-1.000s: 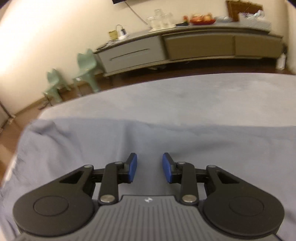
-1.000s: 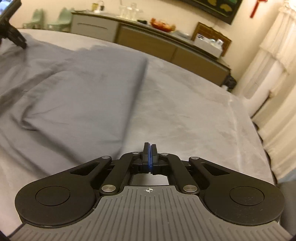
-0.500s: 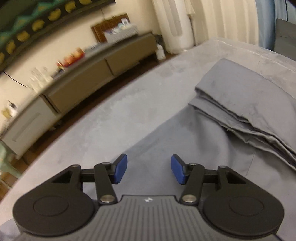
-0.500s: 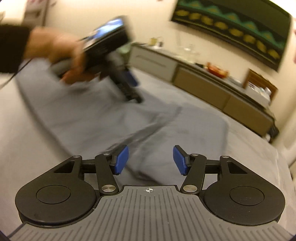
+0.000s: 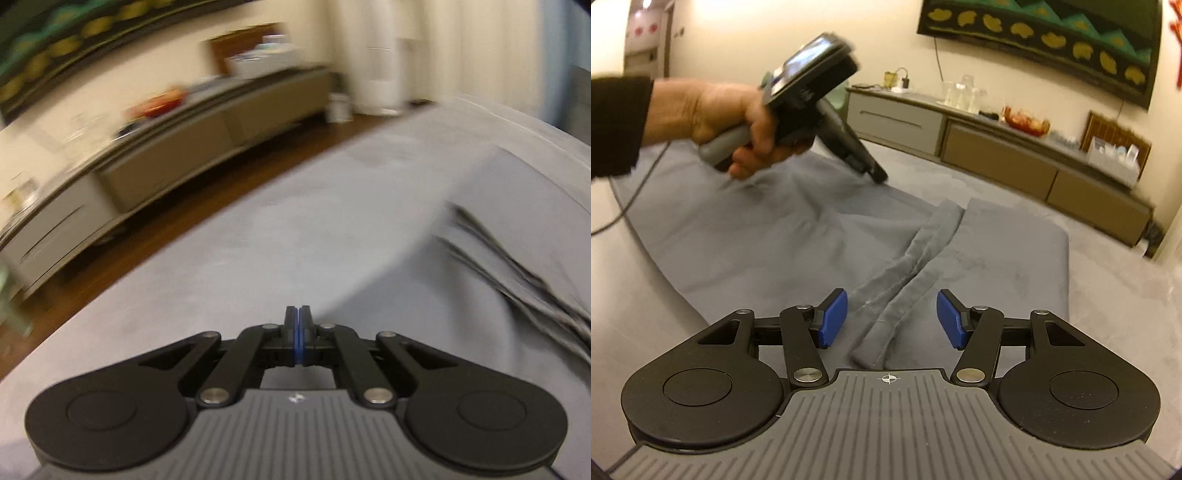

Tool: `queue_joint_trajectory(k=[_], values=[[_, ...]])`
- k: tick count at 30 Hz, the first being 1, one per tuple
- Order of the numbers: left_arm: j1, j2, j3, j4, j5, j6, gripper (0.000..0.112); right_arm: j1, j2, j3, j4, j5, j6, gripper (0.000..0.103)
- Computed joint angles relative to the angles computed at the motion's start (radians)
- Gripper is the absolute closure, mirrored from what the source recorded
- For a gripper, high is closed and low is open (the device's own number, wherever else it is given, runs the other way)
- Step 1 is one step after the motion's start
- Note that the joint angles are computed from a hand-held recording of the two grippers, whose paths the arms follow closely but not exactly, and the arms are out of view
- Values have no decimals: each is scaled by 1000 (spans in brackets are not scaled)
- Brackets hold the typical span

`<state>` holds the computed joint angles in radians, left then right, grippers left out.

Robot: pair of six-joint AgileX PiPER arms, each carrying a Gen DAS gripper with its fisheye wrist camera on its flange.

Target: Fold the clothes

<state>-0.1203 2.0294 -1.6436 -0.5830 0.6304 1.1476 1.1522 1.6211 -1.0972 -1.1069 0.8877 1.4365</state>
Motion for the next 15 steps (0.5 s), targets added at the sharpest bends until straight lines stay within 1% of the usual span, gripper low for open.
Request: queue_joint_trajectory(k=[1,3,4,5,6,7,9,10,11,12,13,14,15], values=[[14,-37,32,-29,14,13,112,13,7,-9,-1,8,-29,46],[59,-128,121,-138,60,120,109,36,18,-29,1,20,-93,46],[91,-191,186,-193,103,200,105,41,1,-31,37,-7,-165,47],[131,-261,259,-243,164,292,103,49,-23,-30,87,-39,-256,49],[174,-328,322,-279,234,371,101,70,-39,-31,117,-38,-320,49],[218,-392,386,-288,303,437,97,93,-46,-42,160,-20,-391,50],[313,-511,505,-265,444,558,95,115,-38,-61,206,18,-455,51],[352,-564,569,-247,475,618,92,121,-30,-70,226,35,-479,53],[386,-616,640,-229,479,679,92,121,-14,-74,216,53,-466,56],[409,-652,697,-224,454,721,92,112,0,-83,221,63,-465,58],[424,-678,747,-229,411,752,92,94,15,-92,235,59,-477,65],[441,-703,797,-236,369,786,92,80,34,-102,224,64,-474,76],[458,-728,845,-247,327,822,92,67,53,-113,213,69,-470,78]])
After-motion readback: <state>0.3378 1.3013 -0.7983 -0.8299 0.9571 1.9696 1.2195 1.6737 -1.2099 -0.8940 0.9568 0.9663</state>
